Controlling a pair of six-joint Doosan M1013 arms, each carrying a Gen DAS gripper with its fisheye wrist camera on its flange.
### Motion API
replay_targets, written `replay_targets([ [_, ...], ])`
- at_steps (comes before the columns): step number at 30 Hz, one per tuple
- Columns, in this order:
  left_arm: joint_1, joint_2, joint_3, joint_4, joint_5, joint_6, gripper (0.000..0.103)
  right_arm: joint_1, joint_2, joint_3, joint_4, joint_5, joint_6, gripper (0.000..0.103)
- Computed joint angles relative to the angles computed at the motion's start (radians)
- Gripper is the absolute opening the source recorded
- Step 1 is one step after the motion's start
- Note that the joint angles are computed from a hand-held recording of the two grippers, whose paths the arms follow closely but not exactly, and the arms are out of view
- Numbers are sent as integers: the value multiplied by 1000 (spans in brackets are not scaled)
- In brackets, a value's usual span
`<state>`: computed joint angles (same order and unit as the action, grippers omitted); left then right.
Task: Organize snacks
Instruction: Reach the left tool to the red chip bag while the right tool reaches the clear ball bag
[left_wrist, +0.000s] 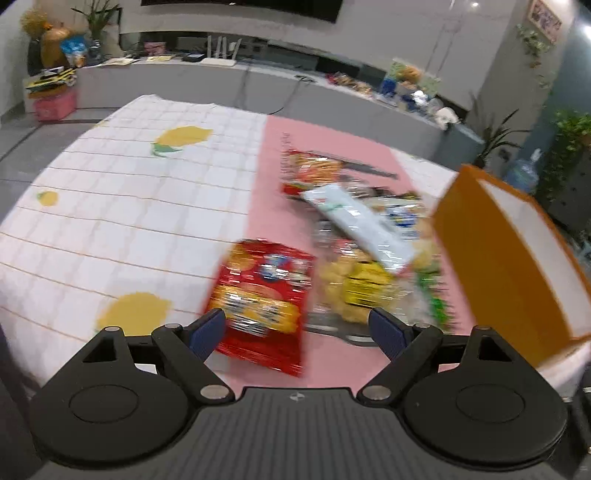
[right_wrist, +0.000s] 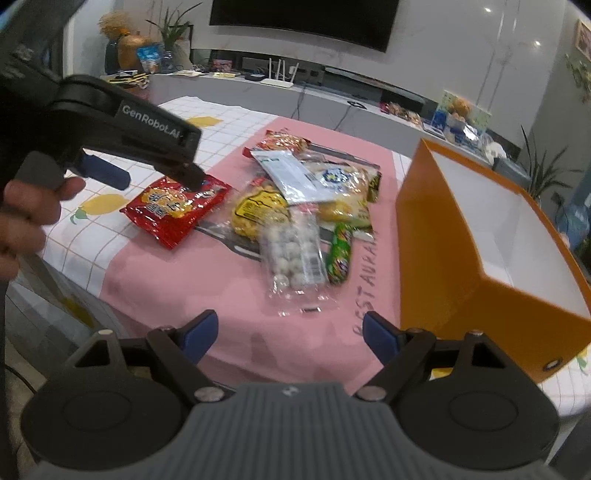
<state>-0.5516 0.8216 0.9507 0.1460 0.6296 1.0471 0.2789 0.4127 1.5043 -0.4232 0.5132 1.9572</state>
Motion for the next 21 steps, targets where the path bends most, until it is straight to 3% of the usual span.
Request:
replay_targets([
  [6,20,45,-75,3,100,11,102,4,26,-30,-3,13,11,84],
  [12,19,67,-105,27,127,44,102,2,40,-47,23,25,11,84],
  [18,8,114,-178,127,206,8,102,-1,37,-45,48,22,4,84],
  [21,16,131,-204,92,219,24,103,0,33,-40,44,15,-1,91],
])
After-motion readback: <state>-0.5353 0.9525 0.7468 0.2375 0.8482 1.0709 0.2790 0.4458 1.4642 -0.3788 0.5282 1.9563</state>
